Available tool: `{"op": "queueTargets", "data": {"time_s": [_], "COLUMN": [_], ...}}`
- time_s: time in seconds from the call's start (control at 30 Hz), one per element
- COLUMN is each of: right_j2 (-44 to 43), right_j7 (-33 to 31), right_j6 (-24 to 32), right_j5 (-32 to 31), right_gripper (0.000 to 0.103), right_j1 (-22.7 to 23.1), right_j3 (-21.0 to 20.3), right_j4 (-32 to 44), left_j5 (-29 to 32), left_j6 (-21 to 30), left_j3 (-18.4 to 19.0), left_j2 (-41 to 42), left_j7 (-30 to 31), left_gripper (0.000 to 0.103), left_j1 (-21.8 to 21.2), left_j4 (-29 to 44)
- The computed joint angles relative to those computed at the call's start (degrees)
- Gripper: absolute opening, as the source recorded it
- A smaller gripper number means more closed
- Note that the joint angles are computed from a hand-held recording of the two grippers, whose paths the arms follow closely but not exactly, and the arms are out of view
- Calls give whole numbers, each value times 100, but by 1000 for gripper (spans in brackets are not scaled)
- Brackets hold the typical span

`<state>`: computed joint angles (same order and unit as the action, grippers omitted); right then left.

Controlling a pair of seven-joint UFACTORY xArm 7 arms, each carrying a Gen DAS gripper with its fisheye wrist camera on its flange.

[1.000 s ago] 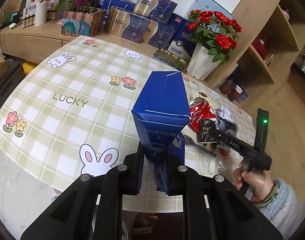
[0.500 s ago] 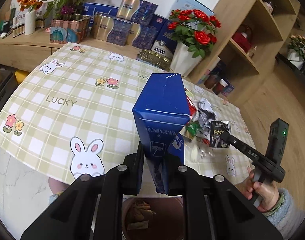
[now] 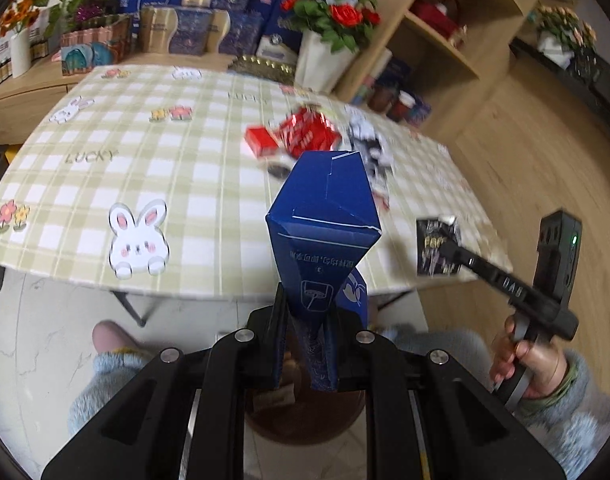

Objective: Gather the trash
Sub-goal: 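Carry the blue box over the bin with the left gripper, then open the left gripper to drop the blue box into the bin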

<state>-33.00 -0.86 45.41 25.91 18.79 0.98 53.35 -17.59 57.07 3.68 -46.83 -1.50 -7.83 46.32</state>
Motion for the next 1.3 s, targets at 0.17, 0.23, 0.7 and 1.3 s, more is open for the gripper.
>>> {"op": "queueTargets", "data": {"time_s": [0.17, 0.23, 0.7, 1.3], "right_j2": [-345, -454, -816, -854], "right_j7": [50, 63, 82, 169], "right_j6": [88, 84, 60, 234], "right_j5": [57, 80, 162, 41], "right_gripper": [12, 11, 11, 11], "right_j1": [16, 24, 66, -73], "right_j3": [-44, -62, -181, -235], "right_j4": [-289, -385, -722, -766], "left_j5": [100, 132, 635, 477], "left_j6": [460, 628, 826, -230], "left_j3": [-138, -198, -752, -749], "left_j2": [-381, -487, -130, 1148], "left_j7": [71, 112, 863, 417], "left_gripper": [16, 16, 16, 69], "left_j1": [-123, -185, -675, -590], "left_j4": [-287, -390, -745, -949]}}
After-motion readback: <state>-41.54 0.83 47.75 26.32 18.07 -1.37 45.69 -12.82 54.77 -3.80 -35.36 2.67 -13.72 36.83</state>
